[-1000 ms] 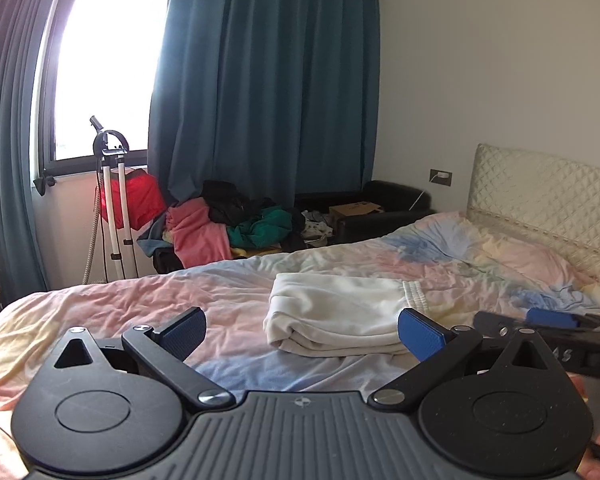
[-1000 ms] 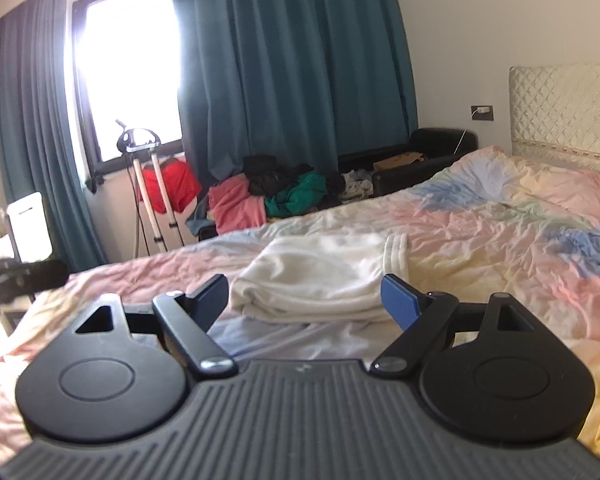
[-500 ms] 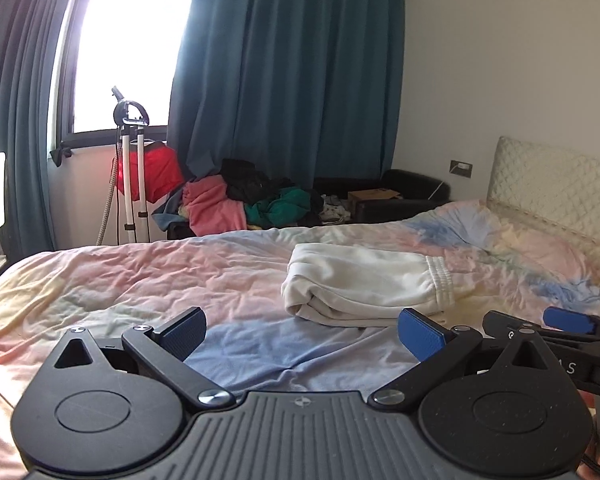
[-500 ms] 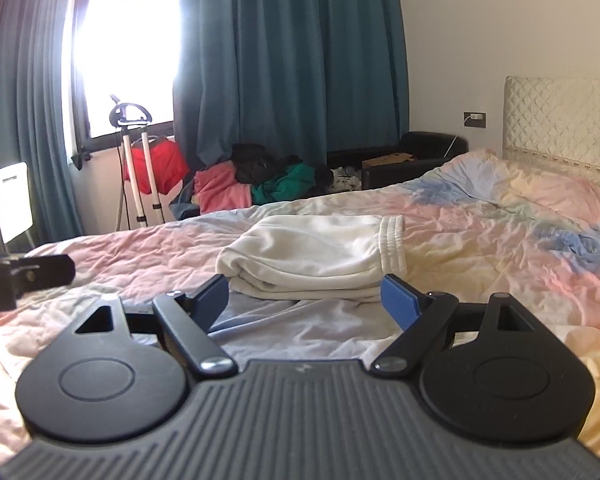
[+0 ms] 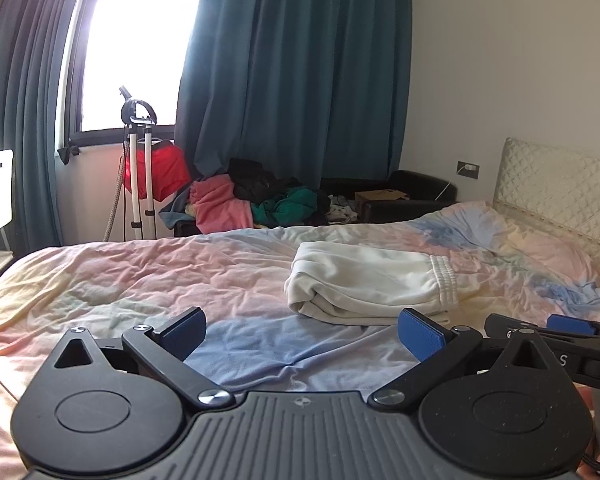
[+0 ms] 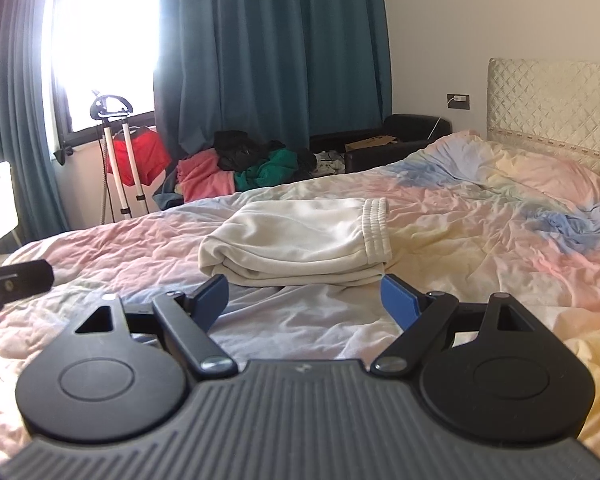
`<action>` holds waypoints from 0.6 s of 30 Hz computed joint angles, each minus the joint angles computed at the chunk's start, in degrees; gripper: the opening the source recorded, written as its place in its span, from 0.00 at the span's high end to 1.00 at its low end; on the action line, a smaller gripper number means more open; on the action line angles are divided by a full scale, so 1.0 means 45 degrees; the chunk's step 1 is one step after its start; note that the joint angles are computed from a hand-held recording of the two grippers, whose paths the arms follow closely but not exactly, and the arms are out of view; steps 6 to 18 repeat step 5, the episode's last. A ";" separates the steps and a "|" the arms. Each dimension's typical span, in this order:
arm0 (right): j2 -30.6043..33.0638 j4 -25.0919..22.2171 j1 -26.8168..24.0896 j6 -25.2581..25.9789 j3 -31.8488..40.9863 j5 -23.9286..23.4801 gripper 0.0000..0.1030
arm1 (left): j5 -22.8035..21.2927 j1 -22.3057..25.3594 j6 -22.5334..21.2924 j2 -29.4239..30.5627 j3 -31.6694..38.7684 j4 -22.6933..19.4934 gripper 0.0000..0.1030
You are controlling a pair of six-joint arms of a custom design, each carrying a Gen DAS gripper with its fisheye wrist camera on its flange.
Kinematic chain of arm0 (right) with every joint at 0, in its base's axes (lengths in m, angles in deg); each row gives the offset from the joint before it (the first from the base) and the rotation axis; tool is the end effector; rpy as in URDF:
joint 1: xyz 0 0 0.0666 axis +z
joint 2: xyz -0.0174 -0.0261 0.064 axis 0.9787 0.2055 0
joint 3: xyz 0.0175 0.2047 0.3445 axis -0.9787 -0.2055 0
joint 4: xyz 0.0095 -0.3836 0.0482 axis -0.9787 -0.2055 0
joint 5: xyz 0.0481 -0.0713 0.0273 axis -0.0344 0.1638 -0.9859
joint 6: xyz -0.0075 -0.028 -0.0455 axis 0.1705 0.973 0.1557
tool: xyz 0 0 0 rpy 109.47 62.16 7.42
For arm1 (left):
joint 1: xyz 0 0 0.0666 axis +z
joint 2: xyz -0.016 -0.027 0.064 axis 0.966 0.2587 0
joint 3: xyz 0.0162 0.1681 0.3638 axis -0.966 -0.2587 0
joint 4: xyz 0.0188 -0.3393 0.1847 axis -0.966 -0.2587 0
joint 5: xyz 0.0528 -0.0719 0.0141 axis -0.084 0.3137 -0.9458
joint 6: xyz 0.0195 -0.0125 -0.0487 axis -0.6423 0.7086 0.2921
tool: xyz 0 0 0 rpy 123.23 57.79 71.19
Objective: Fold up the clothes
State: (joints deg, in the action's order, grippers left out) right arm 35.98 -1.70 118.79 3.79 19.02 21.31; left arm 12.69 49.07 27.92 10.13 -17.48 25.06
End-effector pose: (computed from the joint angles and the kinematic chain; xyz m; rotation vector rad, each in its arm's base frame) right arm 0.4167 0.3254 0.4133 0.2007 1.9153 0.0038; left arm 0.3735 -0.1731 0.4861 0.1393 1.9347 -0.1775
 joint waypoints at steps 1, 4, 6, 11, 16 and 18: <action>-0.0001 0.0034 0.0005 0.0045 -0.0005 0.0002 0.18 | -0.0086 -0.0002 0.0002 -0.0005 0.0000 -0.0029 0.00; -0.0027 0.0035 -0.0019 0.0084 -0.0016 -0.0040 0.18 | -0.0491 -0.0101 -0.0246 -0.0038 -0.0036 -0.0047 0.00; -0.0016 -0.0004 -0.0017 0.0072 0.0006 -0.0024 0.18 | -0.0459 -0.0095 -0.0261 -0.0060 -0.0050 -0.0054 0.00; -0.0016 -0.0004 -0.0017 0.0072 0.0006 -0.0024 0.18 | -0.0459 -0.0095 -0.0261 -0.0060 -0.0050 -0.0054 0.00; -0.0016 -0.0004 -0.0017 0.0072 0.0006 -0.0024 0.18 | -0.0459 -0.0095 -0.0261 -0.0060 -0.0050 -0.0054 0.00; -0.0016 -0.0004 -0.0017 0.0072 0.0006 -0.0024 0.18 | -0.0459 -0.0095 -0.0261 -0.0060 -0.0050 -0.0054 0.00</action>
